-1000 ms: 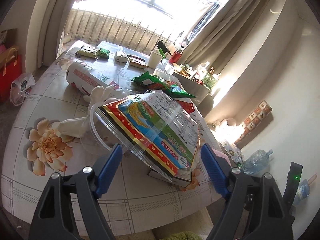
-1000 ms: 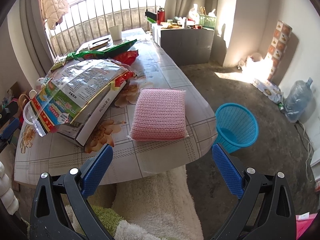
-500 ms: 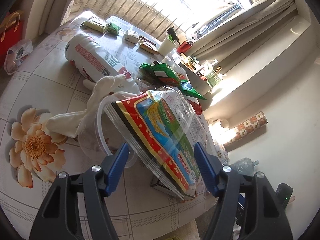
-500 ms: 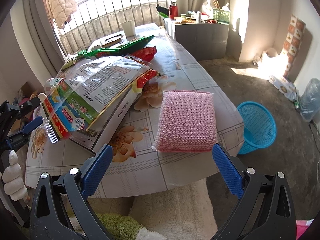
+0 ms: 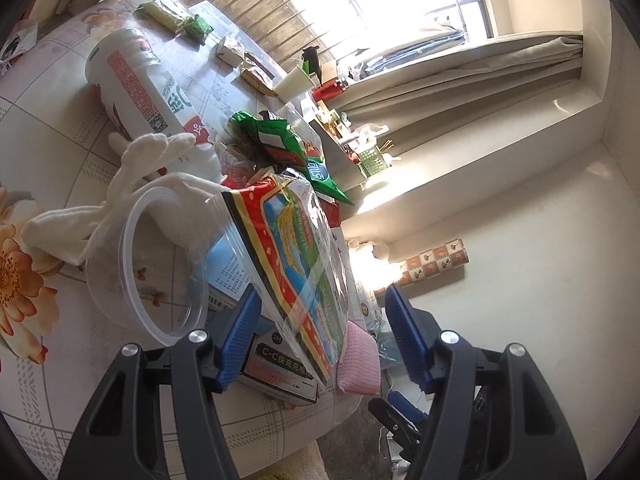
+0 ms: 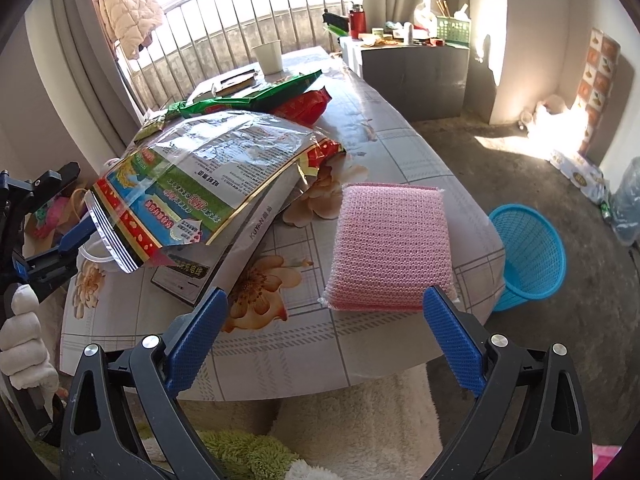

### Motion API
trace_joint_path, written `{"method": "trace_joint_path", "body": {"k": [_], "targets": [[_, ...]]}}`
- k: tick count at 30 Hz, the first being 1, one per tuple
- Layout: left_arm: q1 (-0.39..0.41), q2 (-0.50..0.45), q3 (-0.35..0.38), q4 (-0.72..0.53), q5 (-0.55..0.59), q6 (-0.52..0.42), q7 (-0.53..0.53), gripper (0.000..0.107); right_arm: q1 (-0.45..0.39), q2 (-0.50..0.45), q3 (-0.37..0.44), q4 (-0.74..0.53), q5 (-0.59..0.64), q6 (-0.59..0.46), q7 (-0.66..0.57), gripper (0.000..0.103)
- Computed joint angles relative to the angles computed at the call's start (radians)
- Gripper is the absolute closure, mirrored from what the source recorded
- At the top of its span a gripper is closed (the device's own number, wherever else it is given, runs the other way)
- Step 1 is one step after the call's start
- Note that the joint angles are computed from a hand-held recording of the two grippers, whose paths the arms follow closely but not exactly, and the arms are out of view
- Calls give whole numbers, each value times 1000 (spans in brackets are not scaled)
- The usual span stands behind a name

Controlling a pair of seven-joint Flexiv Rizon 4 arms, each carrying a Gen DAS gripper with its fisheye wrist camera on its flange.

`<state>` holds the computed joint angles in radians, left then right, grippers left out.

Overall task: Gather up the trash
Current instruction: 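Reach the left tool to the red-and-white snack bag and close on it, then lift the snack bag with the left tool while the right tool grasps the pink sponge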

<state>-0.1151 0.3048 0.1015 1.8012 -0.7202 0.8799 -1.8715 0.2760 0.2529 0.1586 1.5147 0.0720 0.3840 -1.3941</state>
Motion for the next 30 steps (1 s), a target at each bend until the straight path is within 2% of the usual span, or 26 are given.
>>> {"method": "trace_joint_path", "body": {"k": [4,6,12,14,18,24,30], "targets": [[36,-17,-6,-33,72,-57,-53,56,-2,4,-3,3,5,4,-2,12],[47,-22,-10,-44,100,-81,-73,65,-2,4,0,5,1,8,4,13],[51,-23,-17,-49,136,-65,-65,94,-6,10,-1,15,-6,16,9,15],[47,-21,-18,-46,140,-48,-53,100,-7,10,-2,16,-8,20,11,16],[29,-12,-18,-32,129,15,-10,103,-10,11,-1,19,-18,30,17,17],[-35,-5,-13,-22,37,150,118,107,-22,17,2,40,-52,70,23,18],[-77,1,-15,-50,-5,222,221,107,-33,-1,-19,20,-48,65,52,18]]}}
